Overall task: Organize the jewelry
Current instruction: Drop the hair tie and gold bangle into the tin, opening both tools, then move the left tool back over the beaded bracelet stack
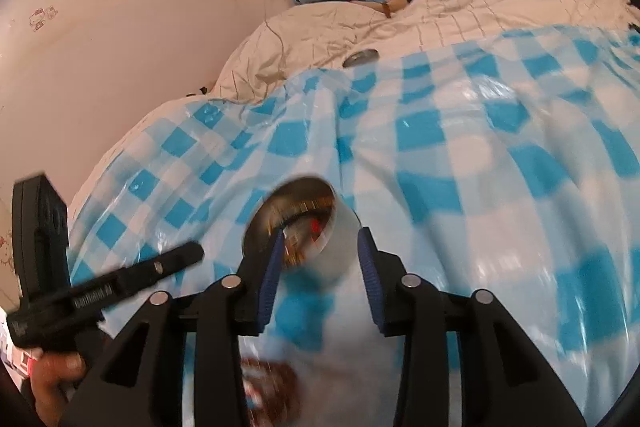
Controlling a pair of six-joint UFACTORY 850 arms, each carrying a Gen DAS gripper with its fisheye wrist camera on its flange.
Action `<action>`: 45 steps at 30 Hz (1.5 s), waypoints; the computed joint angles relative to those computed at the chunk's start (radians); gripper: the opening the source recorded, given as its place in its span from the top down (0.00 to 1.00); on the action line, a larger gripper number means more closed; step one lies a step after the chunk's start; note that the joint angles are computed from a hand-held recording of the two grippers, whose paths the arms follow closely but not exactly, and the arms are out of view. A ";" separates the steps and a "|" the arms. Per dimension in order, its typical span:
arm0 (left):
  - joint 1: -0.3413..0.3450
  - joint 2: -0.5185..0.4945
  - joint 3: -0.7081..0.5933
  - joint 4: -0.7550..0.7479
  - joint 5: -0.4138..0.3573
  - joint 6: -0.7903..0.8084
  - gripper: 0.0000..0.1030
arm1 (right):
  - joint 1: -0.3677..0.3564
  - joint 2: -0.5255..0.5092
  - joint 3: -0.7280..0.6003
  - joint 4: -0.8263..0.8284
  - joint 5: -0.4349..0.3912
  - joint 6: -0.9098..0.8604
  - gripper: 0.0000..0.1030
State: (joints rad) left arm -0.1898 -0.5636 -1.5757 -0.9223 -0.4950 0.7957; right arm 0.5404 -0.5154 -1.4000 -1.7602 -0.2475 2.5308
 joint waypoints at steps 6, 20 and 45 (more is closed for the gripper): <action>-0.012 0.087 0.102 -0.059 0.030 0.130 0.46 | 0.019 0.040 0.114 0.054 0.005 0.077 0.55; 0.019 0.144 0.141 -0.123 -0.014 0.216 0.26 | 0.051 0.022 0.133 0.076 -0.095 0.082 0.46; -0.010 0.129 0.129 -0.008 0.003 0.150 0.16 | 0.042 0.016 0.128 -0.034 -0.050 0.167 0.30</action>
